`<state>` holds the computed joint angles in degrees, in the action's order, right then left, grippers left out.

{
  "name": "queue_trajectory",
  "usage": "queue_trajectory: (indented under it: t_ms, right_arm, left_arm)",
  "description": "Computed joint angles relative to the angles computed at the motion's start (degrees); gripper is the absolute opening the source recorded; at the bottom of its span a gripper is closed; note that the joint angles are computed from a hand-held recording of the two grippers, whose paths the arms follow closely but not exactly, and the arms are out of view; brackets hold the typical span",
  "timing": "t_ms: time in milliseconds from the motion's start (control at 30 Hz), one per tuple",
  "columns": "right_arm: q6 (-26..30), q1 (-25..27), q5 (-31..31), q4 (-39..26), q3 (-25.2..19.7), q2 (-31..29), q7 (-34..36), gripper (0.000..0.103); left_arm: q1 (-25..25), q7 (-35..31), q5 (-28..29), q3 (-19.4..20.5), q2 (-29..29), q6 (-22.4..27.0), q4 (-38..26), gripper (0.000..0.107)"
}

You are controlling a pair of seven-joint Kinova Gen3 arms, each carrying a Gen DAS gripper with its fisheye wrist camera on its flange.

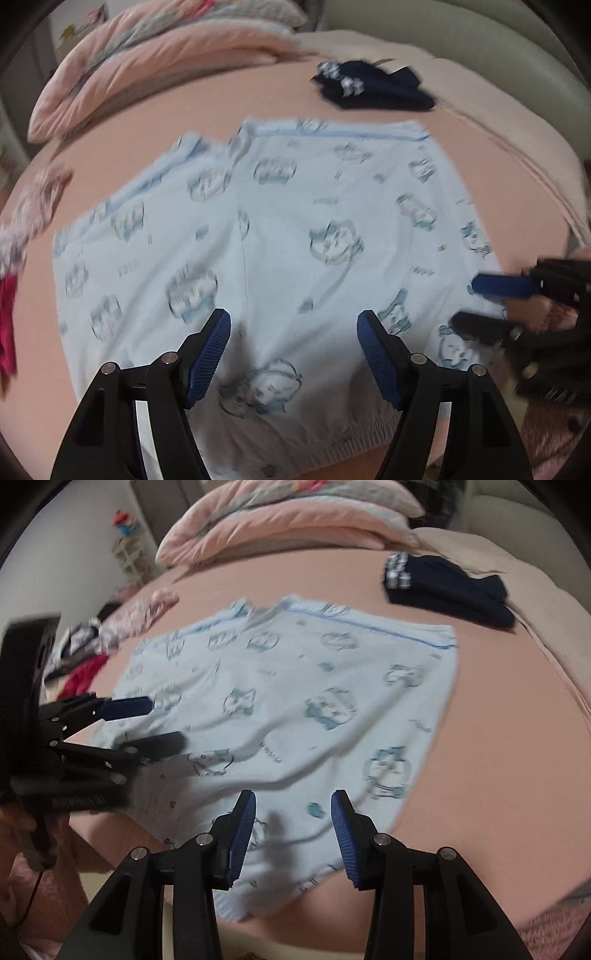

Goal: Fold clothes

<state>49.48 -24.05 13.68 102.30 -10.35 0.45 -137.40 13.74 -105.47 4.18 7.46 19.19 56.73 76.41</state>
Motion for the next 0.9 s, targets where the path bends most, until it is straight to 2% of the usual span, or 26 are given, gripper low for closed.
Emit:
queue_trajectory:
  t_ms: [100,167,300,500,733,833,900]
  right_arm:
    - [4.4,-1.4,1.6,-2.3,-0.4,2.9,0.5,0.041]
    - [7.3,-2.8,3.2,-3.1,-0.6,3.8,0.1,0.042]
    - [9.5,-3.8,2.9,-1.5,-0.6,1.7,-1.1,0.042]
    - [14.8,-3.9,2.5,0.1,-1.9,-1.4,-5.6,0.043]
    - [13.4,-2.1,7.0,1.8,-4.5,-6.2,-16.0,0.043]
    - [15.5,-2.1,7.9,-2.0,-4.3,-3.0,-13.7,0.045]
    - [19.1,-3.7,10.8,-5.5,-4.8,0.7,-12.6,0.045]
  left_arm:
    - [-3.1,-0.7,0.2,1.6,-1.0,-0.6,3.0,0.071]
    - [-1.9,-1.0,0.6,-0.1,-0.7,0.1,2.4,0.072]
    - [-1.1,-0.1,-0.4,-0.7,-0.3,-0.1,2.2,0.074]
    - [-2.7,-1.7,1.9,-0.2,-2.0,-1.9,4.7,0.074]
    - [-3.2,-2.5,3.1,0.0,-1.6,-2.5,4.7,0.076]
    - [-3.9,-3.3,4.1,0.1,-1.4,-2.1,4.4,0.077]
    - [-4.0,-3.5,4.4,0.1,-1.3,-1.8,4.3,0.077]
